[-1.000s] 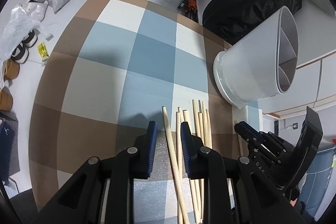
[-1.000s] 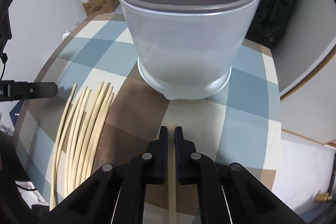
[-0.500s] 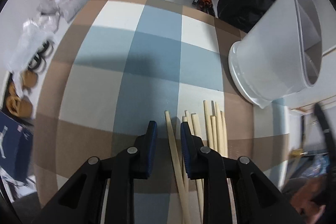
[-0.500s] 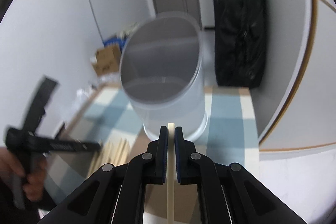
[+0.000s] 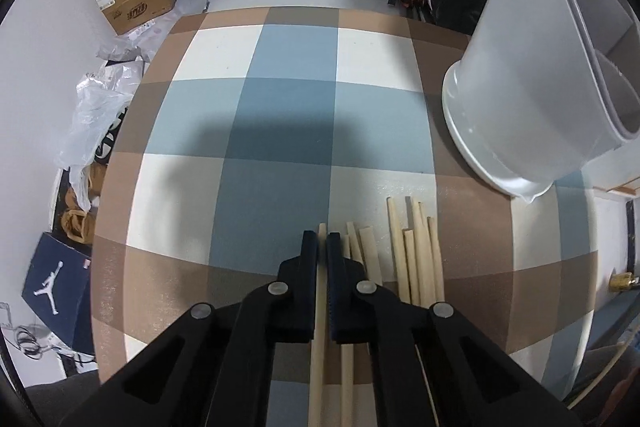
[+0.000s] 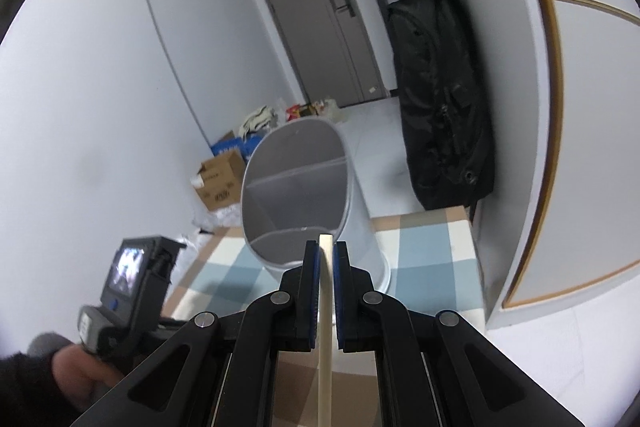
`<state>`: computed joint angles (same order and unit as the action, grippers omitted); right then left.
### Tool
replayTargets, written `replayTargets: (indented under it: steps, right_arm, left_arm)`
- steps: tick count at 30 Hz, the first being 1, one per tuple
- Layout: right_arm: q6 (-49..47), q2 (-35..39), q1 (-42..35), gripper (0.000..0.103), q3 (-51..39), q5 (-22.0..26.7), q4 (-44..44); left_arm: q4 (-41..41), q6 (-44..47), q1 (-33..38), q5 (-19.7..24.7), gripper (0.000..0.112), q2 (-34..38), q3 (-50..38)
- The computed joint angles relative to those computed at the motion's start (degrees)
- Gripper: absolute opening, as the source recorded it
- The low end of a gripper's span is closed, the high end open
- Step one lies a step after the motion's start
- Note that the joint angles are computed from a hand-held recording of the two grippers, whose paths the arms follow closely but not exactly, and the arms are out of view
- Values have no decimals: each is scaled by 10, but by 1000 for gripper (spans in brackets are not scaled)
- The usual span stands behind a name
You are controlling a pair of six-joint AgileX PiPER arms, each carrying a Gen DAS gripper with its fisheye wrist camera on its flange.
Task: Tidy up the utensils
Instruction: 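Lift and carry the sticks in both tools up over the white holder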
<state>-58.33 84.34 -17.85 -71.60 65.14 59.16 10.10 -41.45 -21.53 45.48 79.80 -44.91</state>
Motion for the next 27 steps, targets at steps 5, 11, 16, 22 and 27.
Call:
replayTargets:
  steps: [5,11,16,22,27]
  right_arm:
    - [8,4,-16,6,-9,5,11]
    - [-1,-5,-20,6,-8,9,39]
    - [-6,-8,-18,6,-26,17,73]
    - [16,-2,-6,6,-69,14,91]
    - [39,5,0,6,-112,20,111]
  left_arm:
    - [9,-26,17,-37,0,-41,18]
    - [82,-93,5,-59,0,-142,42]
    - [122,-132,2,-78,0,-213,47]
    - [155,-134,6,-122,0,-221,39]
    - [155,-116,21,-137,0,-238,38]
